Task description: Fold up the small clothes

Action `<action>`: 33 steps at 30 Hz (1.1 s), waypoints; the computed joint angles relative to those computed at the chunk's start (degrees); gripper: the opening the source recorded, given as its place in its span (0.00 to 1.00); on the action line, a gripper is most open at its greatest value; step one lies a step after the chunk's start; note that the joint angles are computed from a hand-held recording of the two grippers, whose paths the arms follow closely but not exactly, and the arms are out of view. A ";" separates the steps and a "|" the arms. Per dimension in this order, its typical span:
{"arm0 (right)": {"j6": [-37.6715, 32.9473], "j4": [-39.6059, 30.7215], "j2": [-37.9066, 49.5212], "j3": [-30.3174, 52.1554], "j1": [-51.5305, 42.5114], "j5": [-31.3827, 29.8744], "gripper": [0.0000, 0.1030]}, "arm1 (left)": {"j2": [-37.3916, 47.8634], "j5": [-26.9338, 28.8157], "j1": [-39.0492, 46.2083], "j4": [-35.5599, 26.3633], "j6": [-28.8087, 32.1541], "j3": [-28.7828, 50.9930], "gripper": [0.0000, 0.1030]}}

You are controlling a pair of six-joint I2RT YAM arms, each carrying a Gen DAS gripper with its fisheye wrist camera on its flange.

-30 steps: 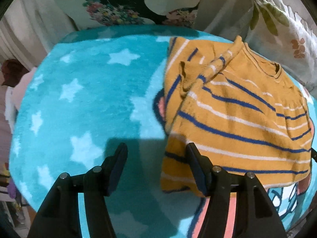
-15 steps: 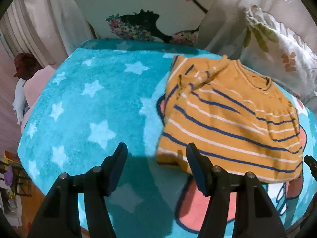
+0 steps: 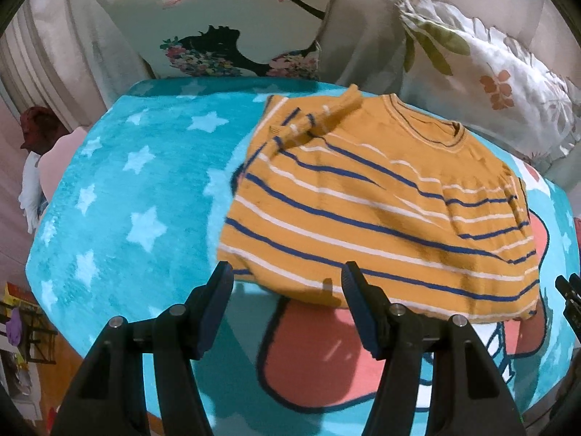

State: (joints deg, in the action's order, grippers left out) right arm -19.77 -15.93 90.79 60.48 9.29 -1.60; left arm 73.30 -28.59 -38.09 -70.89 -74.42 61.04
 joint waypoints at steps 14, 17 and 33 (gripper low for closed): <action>-3.73 2.91 1.34 -0.70 -1.23 2.71 0.53 | 5.29 -1.40 -4.45 -3.83 -6.81 4.69 0.59; -3.70 3.16 1.47 -0.85 -1.32 2.58 0.53 | 5.27 -1.60 -5.25 -4.62 -7.98 4.78 0.59; 0.92 5.10 -4.45 -4.18 0.52 -4.42 0.54 | -8.14 -0.28 4.67 -4.15 -4.20 -5.28 0.60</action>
